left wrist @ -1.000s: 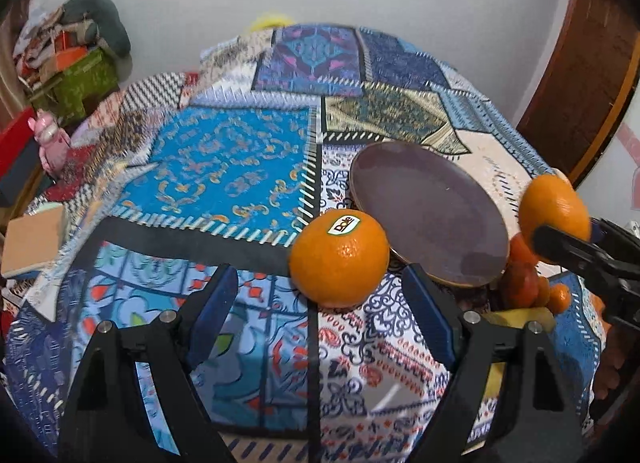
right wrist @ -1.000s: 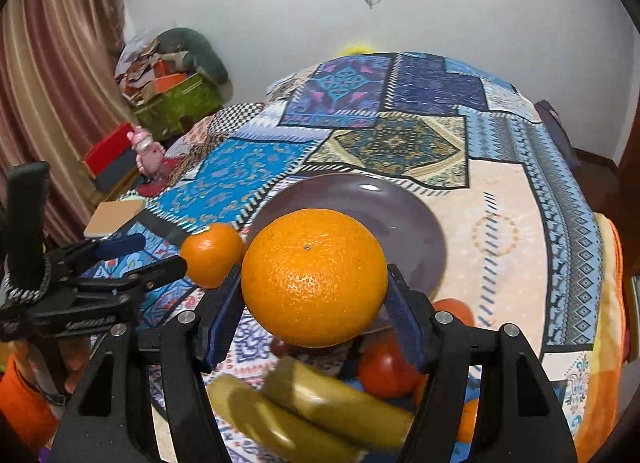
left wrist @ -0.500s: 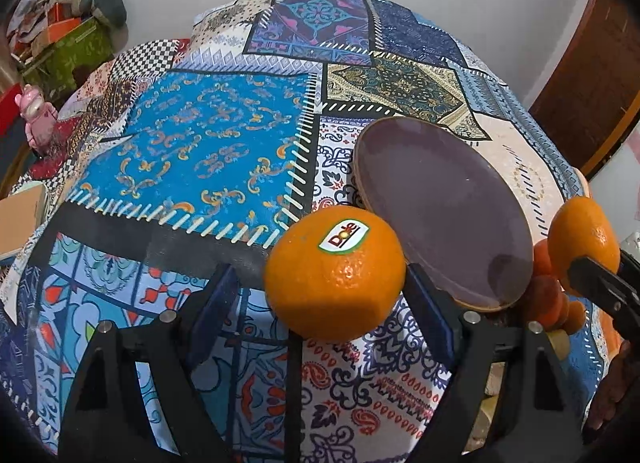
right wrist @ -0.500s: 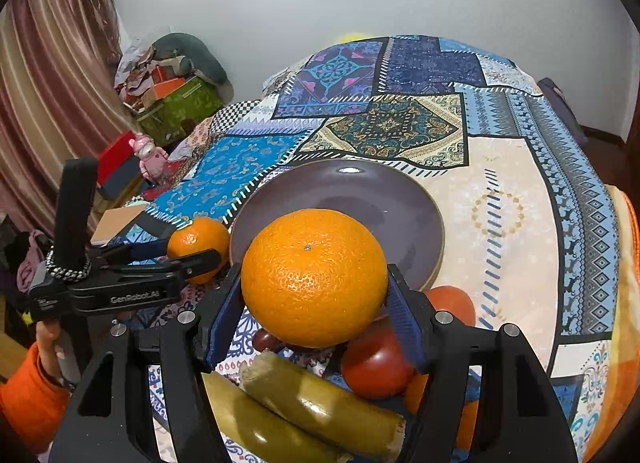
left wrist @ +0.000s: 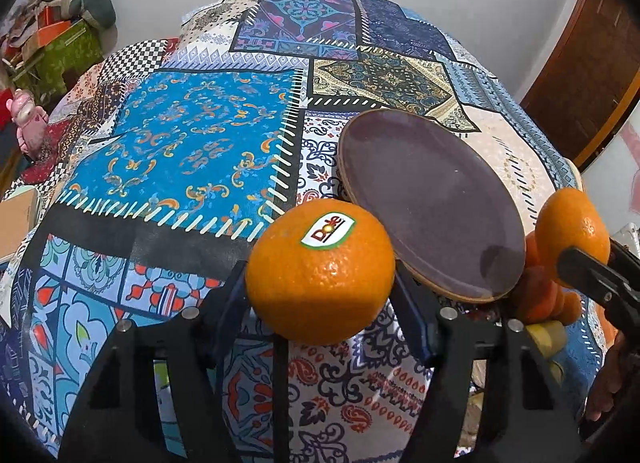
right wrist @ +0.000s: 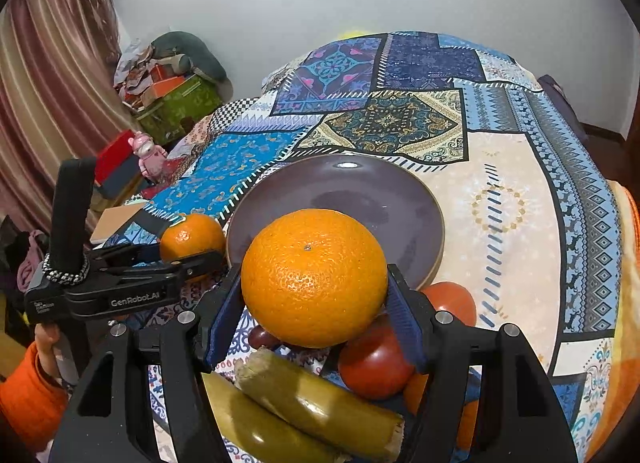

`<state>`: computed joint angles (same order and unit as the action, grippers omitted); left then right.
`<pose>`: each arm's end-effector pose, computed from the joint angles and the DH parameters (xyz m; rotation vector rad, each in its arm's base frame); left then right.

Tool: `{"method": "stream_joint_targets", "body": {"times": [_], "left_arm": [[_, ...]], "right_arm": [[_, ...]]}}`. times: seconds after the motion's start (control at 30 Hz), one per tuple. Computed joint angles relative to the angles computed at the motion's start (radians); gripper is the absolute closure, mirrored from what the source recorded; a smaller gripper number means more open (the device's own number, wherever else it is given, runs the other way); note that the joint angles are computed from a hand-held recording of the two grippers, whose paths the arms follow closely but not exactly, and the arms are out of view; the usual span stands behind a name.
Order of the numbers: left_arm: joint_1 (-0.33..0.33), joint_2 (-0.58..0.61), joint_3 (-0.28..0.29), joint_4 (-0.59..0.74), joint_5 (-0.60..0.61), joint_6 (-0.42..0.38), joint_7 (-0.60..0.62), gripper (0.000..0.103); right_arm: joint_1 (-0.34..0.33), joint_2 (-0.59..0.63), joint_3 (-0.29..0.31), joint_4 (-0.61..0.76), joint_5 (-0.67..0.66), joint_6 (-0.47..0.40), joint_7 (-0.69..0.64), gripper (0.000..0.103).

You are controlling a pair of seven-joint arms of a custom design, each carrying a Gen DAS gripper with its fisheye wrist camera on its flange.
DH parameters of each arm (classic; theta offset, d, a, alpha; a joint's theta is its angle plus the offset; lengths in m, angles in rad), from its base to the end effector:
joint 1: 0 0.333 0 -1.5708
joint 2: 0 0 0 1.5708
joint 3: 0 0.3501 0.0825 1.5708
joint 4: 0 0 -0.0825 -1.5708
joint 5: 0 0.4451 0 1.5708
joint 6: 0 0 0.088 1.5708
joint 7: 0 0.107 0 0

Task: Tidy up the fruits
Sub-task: 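Carry both oranges onto the purple plate and open both tools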

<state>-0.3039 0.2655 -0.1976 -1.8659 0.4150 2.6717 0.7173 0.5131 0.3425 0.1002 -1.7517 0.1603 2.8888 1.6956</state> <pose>0.6313 -0.3482 0.4378 -2.0027 1.8963 -0.7290 0.6315 0.4220 0.4720 -1.9146 1.3678 -0.2516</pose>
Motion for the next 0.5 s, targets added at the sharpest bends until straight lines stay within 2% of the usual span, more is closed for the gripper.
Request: {"method": "stream_joint_targets", "body": {"times": [0.17, 0.5], "left_arm": [[-0.018, -0.041, 0.014, -0.033, 0.067, -0.002, -0.053, 0.036], [-0.017, -0.125, -0.005, -0.057, 0.156, 0.010, -0.098, 0.036]], "right_arm": [[0.012, -0.007, -0.017, -0.002, -0.023, 0.003, 0.021, 0.039], [0.045, -0.041, -0.068, -0.017, -0.127, 0.022, 0.108, 0.039]]}}
